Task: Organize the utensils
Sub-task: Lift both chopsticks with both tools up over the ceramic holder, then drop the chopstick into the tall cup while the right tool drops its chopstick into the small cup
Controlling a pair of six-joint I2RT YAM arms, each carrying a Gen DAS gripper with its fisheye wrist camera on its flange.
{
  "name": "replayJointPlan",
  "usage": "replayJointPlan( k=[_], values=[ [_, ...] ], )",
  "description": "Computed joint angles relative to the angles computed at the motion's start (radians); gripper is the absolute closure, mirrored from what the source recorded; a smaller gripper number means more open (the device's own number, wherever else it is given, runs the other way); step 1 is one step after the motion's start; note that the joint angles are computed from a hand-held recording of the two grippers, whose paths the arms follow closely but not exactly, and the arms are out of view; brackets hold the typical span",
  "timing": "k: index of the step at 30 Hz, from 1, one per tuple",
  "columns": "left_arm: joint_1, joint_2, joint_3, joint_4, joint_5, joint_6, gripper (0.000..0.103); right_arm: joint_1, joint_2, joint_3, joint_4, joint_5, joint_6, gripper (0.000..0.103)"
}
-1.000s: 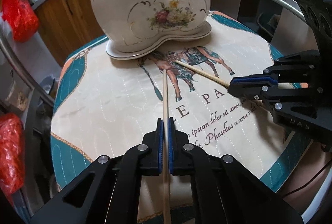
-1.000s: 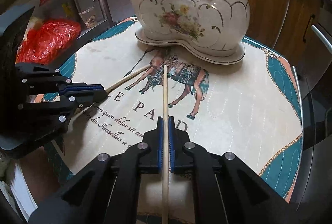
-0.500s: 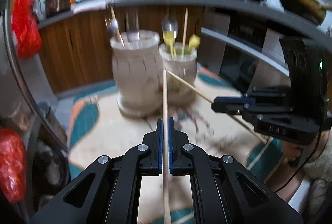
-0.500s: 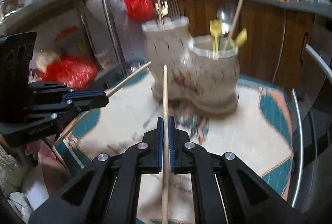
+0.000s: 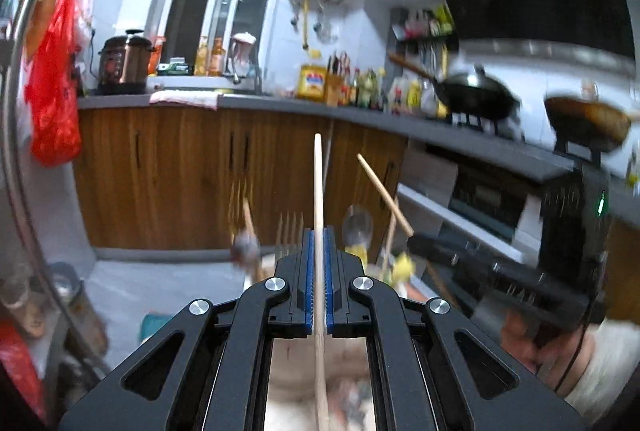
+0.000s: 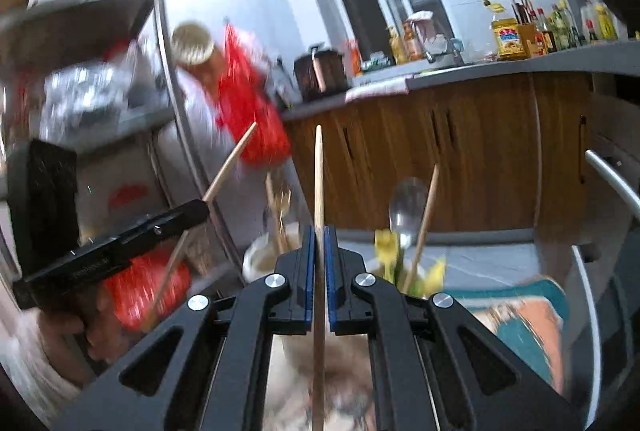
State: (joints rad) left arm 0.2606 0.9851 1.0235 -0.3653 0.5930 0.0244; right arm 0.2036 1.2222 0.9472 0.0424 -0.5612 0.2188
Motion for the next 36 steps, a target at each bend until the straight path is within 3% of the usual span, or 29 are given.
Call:
replayJointPlan(
  k=[3,9,14,18,24,28,36],
  values=[
    [-0.030,0.082,0.019,0.121,-0.017,-0.076,0.098,-0.001,0.078,0.029,0.107,0.007,0.060,0.098],
    [-0.102,0.174,-0.010,0.331,-0.115,-0.139,0.098,0.035,0.180,0.044,0.239,0.119,0.094,0.098],
    [-0.151,0.167,-0.094,0.501,-0.243,-0.142,0.098,0.066,0.213,0.025,0.305,0.214,0.073,0.098],
    [-0.189,0.167,-0.130,0.565,-0.333,-0.125,0.098,0.081,0.221,0.006,0.341,0.262,0.046,0.098],
    [-0.167,0.154,-0.159,0.545,-0.301,-0.107,0.098,0.095,0.203,-0.019,0.338,0.283,0.004,0.098],
    [-0.124,0.113,-0.176,0.485,-0.231,-0.084,0.098,0.081,0.177,-0.046,0.326,0.269,0.007,0.098],
    [-0.060,0.019,-0.179,0.224,-0.127,0.031,0.098,0.067,0.050,-0.085,0.146,0.260,-0.046,0.098]
  ],
)
